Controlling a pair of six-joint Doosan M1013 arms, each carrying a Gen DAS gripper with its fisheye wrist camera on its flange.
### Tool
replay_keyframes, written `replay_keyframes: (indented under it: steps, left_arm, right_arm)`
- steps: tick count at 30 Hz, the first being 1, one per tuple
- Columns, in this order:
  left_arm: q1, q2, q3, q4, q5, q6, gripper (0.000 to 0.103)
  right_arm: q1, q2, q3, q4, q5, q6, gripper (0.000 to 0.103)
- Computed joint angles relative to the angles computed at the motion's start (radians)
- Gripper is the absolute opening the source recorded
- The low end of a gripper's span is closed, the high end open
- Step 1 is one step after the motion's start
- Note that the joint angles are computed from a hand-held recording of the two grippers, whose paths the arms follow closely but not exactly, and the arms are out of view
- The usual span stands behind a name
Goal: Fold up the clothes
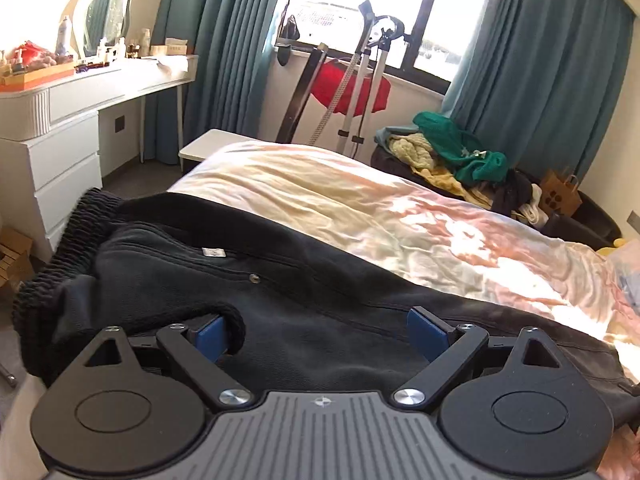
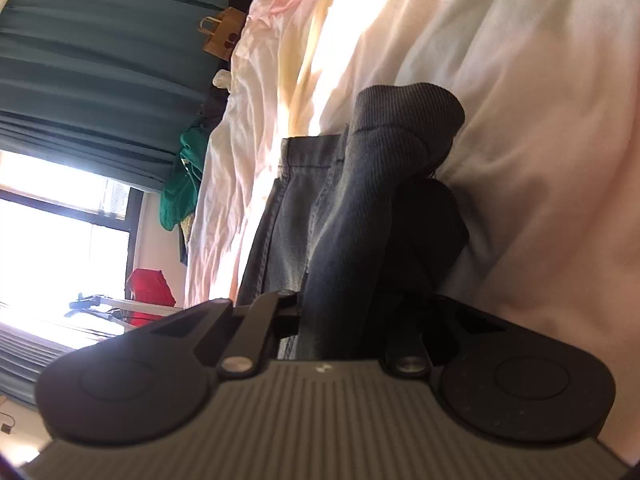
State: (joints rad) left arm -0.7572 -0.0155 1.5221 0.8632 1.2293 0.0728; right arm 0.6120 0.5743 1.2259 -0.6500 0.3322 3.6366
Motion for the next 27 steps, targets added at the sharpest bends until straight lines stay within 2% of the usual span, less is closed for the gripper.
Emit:
replay_keyframes:
  steps: [2,4,5,7,11,13,16,19,24,27]
  left_arm:
    - [0.015,0.035,-0.017,-0.013,-0.049,0.011,0.094]
    - [0.014,0.057,-0.027,-0.004,-0.076,0.025,0.094]
    - [0.010,0.069,-0.033,0.003,-0.085,0.031,0.094]
    - [0.002,0.087,-0.034,0.021,-0.112,0.043,0.094]
    - [-0.006,0.136,-0.060,0.006,-0.103,0.080,0.094]
    - [-0.002,0.151,-0.054,-0.018,-0.133,0.107,0.095]
    - [0.012,0.170,-0.043,-0.084,-0.153,0.182,0.095]
    - [0.019,0.187,-0.043,-0.125,-0.123,0.251,0.095]
    - [0.002,0.205,-0.046,-0.088,-0.079,0.302,0.097]
    - [0.002,0.202,-0.043,-0.096,-0.084,0.306,0.098]
  right_arm:
    - [0.003,-0.007,0.005,-0.112,-0.010,0.100,0.010]
    - [0.004,-0.016,0.021,-0.319,-0.048,0.287,0.010]
    - [0.005,-0.019,0.025,-0.381,-0.054,0.337,0.010]
    - [0.005,-0.022,0.025,-0.395,-0.053,0.332,0.010]
    - [-0.007,-0.020,0.028,-0.160,-0.040,0.153,0.010]
    - [-0.014,-0.018,0.035,-0.036,-0.038,0.081,0.010]
    - [-0.021,-0.017,0.054,0.038,-0.062,0.052,0.010]
    - [-0.015,-0.016,0.044,0.034,-0.036,0.015,0.010]
    - [-0.005,-0.014,0.024,-0.017,-0.001,0.014,0.010]
    - [-0.001,-0.015,0.020,-0.026,0.019,-0.008,0.010]
